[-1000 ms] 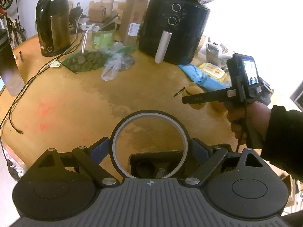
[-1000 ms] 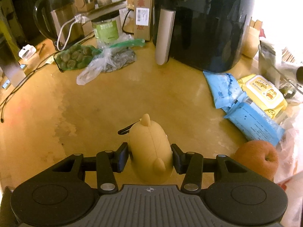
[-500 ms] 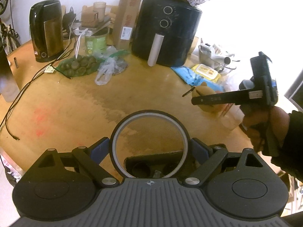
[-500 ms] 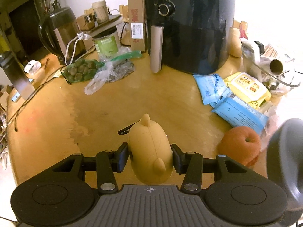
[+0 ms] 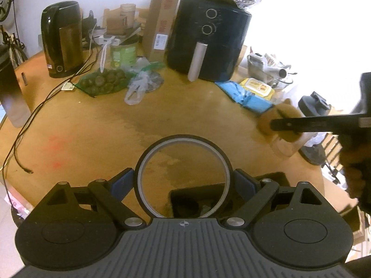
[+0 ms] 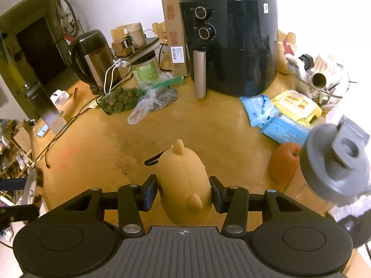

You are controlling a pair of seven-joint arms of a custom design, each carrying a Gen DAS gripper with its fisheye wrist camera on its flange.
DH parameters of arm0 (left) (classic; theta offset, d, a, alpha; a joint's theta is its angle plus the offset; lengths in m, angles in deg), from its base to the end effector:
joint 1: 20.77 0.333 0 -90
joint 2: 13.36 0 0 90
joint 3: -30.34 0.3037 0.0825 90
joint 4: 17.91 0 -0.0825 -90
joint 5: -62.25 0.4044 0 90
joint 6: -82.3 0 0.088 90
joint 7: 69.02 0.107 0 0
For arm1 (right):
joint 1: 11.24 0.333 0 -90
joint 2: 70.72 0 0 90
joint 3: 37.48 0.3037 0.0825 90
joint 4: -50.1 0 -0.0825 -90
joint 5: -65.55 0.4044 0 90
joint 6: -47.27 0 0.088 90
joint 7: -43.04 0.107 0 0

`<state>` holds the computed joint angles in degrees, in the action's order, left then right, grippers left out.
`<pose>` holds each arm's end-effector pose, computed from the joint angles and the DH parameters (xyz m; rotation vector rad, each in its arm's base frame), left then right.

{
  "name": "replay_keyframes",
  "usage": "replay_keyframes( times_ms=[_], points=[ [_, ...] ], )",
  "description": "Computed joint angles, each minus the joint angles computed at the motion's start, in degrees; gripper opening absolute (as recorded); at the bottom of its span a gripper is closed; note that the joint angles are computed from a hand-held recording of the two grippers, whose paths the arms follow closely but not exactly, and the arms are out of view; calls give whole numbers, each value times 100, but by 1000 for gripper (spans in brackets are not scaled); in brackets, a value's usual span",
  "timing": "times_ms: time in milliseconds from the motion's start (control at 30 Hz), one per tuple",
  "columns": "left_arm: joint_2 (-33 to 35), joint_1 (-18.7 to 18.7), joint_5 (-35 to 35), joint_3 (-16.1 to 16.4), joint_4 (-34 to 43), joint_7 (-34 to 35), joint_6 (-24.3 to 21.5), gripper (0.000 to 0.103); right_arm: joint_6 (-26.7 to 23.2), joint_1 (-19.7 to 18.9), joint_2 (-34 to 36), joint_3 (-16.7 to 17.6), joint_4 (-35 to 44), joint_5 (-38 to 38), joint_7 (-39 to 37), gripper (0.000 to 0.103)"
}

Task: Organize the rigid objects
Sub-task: 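Carry the tape ring and the pig toy into the cardboard box with both tools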

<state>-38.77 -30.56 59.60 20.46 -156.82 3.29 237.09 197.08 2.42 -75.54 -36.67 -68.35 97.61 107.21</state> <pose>0.4559 -0.1684 0.5315 -1.8670 1.8881 -0.8632 0.5772 0.1369 0.5185 -1.9495 1.4275 -0.2611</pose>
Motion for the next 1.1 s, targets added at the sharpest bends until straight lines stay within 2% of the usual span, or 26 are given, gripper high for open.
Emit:
replay_keyframes(
  times_ms=[133, 367, 700, 900, 1100],
  points=[
    [-34, -39, -35, 69, -46, 147, -115, 92, 31, 19, -340, -16, -337, 1, 144, 50],
    [6, -362, -443, 181, -93, 668, -247, 92, 50, 153, -848, -126, -905, 81, 383, 50],
    [193, -653, -778, 84, 59, 1267, -111, 92, -52, 344, -1210, -322, -1281, 247, 318, 50],
    [145, -624, -717, -95, -41, 943, 165, 98, -156, 351, -1329, -405, -1380, 334, 123, 50],
    [72, -439, -257, -349, -16, 343, -100, 98, -287, 325, -1437, -480, -1500, 431, -32, 50]
  ],
)
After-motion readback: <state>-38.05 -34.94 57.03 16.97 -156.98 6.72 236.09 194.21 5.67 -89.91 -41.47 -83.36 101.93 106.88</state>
